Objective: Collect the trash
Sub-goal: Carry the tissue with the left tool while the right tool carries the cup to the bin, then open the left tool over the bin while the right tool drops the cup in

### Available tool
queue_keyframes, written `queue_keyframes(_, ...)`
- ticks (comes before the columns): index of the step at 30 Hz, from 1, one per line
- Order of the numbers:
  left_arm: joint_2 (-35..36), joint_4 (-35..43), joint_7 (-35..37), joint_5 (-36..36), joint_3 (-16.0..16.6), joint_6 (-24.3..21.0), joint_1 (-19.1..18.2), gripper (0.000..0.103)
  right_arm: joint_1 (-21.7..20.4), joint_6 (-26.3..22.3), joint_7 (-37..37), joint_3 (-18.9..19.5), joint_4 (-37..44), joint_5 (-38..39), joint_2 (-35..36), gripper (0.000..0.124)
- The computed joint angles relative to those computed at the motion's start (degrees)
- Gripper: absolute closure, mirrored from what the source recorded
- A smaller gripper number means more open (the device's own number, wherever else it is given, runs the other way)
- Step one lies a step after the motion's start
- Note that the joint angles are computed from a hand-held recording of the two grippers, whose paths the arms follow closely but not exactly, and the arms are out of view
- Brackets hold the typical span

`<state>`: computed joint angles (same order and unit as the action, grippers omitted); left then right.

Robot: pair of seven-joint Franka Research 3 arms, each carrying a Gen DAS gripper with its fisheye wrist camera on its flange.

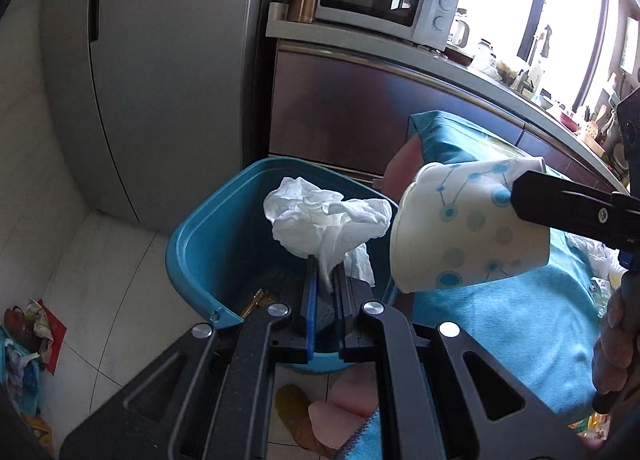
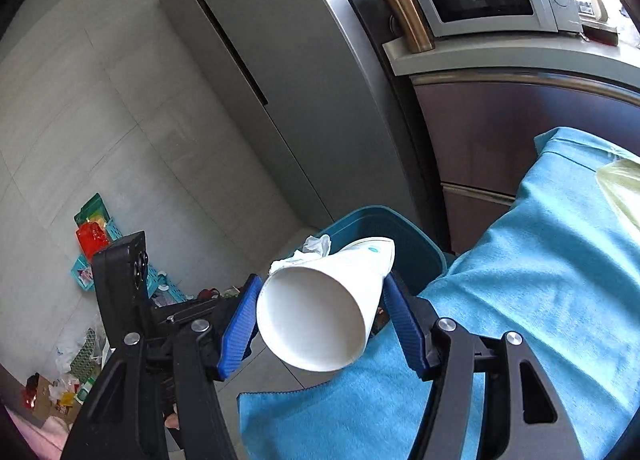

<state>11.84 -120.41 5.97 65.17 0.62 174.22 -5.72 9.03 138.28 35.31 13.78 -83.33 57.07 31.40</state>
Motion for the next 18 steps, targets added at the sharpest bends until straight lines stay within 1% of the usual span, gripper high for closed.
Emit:
queue_keyframes(2,0.8,0.4,1.9,-2.3,-0.5,-0.6,0.5,0.096,1.4,-1.5,3.9,-1.0,3.4,-3.1,2.5,0.063)
queue_keyframes(6,2.5,1.2,5.2,-5.9,-0.3,-0.6,0.8,0.095,3.2,-2.6,9.9,-1.7,8.2,-8.4,6.3,0.063)
queue_keyframes(9,3.9,2.1,8.7,-9.9,-0.4,-1.1,0.9,0.092,3.7,-3.5,13.9,-1.8,10.6,-11.5,8.2,0.063)
queue_keyframes(13,5.6,3.5,11.1,-13.3,0.4,-2.0,0.0,0.090,3.9,-4.6,17.4,-1.4,13.1,-13.9,10.2,0.062)
queue_keyframes(15,6.5,4.1,12.3,-15.2,0.6,-2.2,-0.2,0.086,4.0,-4.4,18.7,-1.2,13.7,-14.6,10.8,0.062)
queue_keyframes(17,7.0,4.2,11.7,-15.3,1.9,-2.0,-1.1,0.085,3.5,-4.1,19.1,-0.8,12.9,-14.4,10.3,0.062)
queue_keyframes(18,7.3,4.4,11.8,-15.9,2.0,-2.0,-1.2,0.085,3.2,-3.7,18.9,-0.5,12.0,-14.1,9.8,0.062)
